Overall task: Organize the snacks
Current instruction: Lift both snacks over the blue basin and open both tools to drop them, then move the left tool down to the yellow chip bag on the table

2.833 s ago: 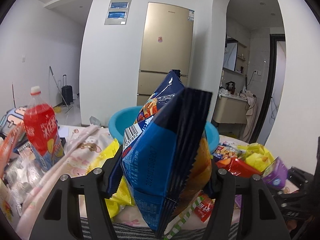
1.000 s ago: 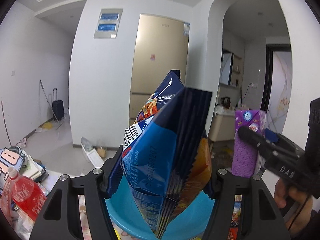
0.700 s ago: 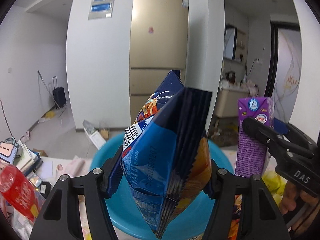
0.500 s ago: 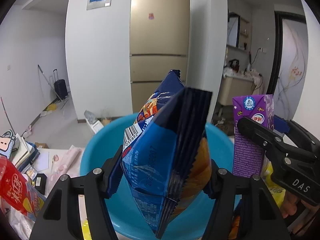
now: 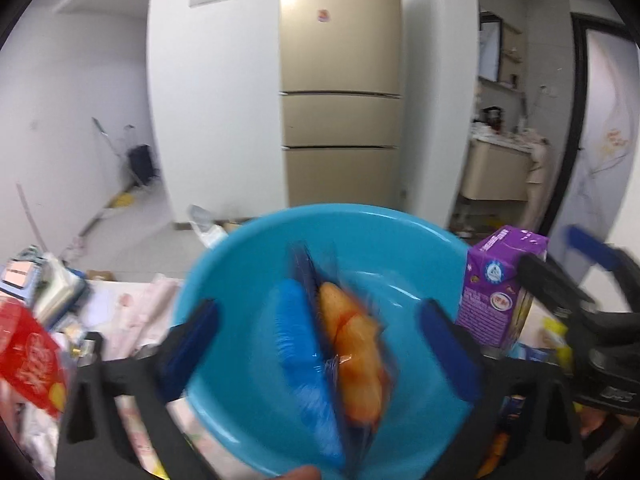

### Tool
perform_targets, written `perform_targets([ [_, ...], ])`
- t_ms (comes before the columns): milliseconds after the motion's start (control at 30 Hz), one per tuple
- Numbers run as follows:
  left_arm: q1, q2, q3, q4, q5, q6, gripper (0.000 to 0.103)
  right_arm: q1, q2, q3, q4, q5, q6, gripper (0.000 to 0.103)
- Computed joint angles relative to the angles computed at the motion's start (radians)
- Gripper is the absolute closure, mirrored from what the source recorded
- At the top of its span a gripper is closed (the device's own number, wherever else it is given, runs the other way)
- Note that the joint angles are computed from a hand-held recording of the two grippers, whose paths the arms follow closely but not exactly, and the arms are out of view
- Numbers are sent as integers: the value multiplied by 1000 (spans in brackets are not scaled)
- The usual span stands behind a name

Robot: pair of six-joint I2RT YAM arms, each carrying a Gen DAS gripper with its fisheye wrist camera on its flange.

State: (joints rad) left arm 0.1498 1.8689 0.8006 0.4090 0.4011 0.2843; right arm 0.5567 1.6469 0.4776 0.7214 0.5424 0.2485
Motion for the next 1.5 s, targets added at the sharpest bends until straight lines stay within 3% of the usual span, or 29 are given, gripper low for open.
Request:
perform_targets([
  [267, 50, -102, -52, 8, 118, 3, 0, 19, -140, -34, -49, 54, -50, 0],
  [433, 114, -292, -135, -11, 235, -19, 0, 87, -339, -99, -50, 113, -112, 0],
  [600, 246, -550, -197, -151, 388, -1, 0, 224, -572, -138, -122, 193, -131, 0],
  [767, 434, -803, -231, -364, 556, 108, 0, 443, -725, -142, -198, 370, -166, 0],
  [867, 600, -890, -238, -487, 720, 180, 0, 556, -751, -143, -196, 469, -176, 0],
  [967, 755, -876, -174, -761, 869, 381, 0, 671, -746, -160, -145, 564, -196, 0],
  [1000, 809, -847, -144, -891, 916, 503, 0, 706, -732, -168, -111, 595, -210, 0],
  [1067, 876, -789, -96, -1096, 958, 712, 0, 765, -727, -193, -57, 645, -233, 0],
  [1133, 922, -742, -83, -1203, 973, 849, 0, 804, -717, -217, -32, 673, -229, 0],
  [1200, 936, -713, -102, -1196, 962, 886, 0, 838, -711, -250, -2, 696, -225, 0],
  [1267, 931, -685, -145, -1099, 934, 851, 0, 856, -672, -309, 122, 705, -257, 0],
  [1300, 939, -659, -154, -1103, 927, 885, 0, 852, -642, -339, 194, 696, -274, 0],
  [1367, 917, -620, -200, -972, 895, 827, 0, 827, -530, -395, 338, 668, -276, 0],
  [1500, 820, -533, -335, -551, 760, 622, 0, 774, -311, -448, 423, 627, -142, 0],
])
